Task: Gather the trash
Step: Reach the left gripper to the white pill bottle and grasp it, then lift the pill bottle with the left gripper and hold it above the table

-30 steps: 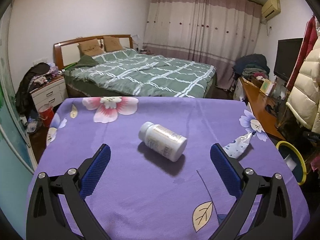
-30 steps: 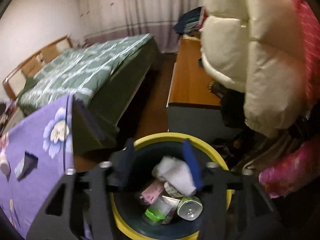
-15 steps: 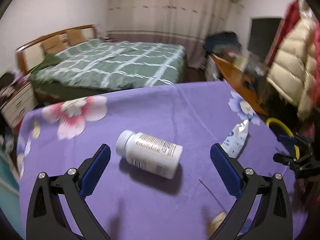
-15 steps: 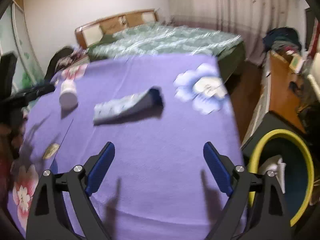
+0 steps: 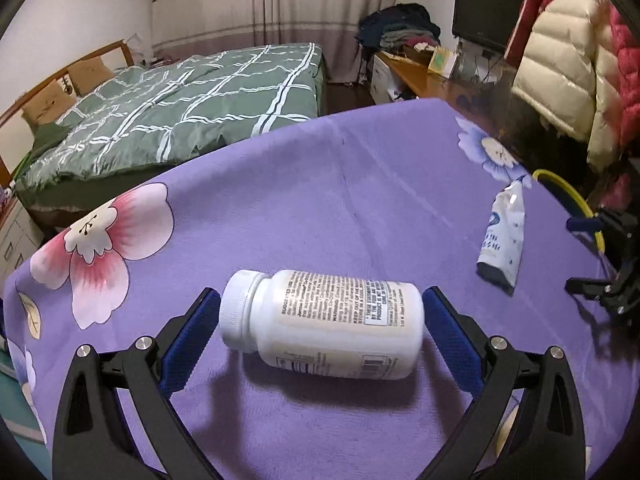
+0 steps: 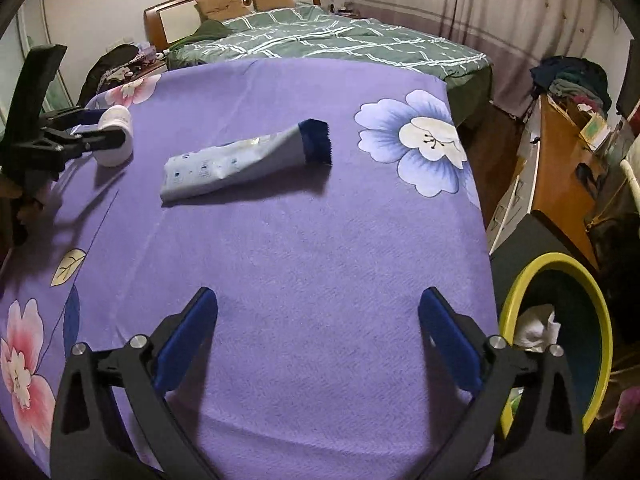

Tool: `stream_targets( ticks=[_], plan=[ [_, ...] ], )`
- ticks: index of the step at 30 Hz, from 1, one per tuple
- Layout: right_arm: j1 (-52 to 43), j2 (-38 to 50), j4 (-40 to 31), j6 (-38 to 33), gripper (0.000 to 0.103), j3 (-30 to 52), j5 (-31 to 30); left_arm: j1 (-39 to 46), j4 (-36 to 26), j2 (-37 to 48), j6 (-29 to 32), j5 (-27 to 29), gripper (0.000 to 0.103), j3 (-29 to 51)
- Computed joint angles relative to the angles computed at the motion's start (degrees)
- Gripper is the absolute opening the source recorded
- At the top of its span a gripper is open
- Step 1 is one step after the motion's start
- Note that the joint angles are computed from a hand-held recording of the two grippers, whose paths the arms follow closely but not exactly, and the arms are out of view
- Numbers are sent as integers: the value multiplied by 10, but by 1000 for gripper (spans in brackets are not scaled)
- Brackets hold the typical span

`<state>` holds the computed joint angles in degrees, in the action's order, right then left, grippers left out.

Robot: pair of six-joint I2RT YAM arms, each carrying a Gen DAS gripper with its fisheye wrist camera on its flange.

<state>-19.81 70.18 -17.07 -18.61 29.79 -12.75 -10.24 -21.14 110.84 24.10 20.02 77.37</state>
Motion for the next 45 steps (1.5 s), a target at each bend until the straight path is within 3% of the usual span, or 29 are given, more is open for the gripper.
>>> stream_targets(
  ticks=[7, 10, 14, 33, 45],
  plan=[
    [-3, 2, 1, -3, 98, 0, 0, -9, 7, -1, 1, -14, 98, -6],
    [-3, 3, 2, -3, 98, 0, 0, -7, 8, -2, -15, -17, 87, -7],
    [-3, 3, 2, -3, 98, 0, 0, -1, 25, -7, -35, -27, 87, -19],
    [-1, 3, 1, -2, 98, 1, 1, 8, 102, -87, -197, -149, 86, -98],
    [-1, 3, 1, -1, 98, 1, 2, -18, 77, -227, -265, -221, 86, -158]
  ],
)
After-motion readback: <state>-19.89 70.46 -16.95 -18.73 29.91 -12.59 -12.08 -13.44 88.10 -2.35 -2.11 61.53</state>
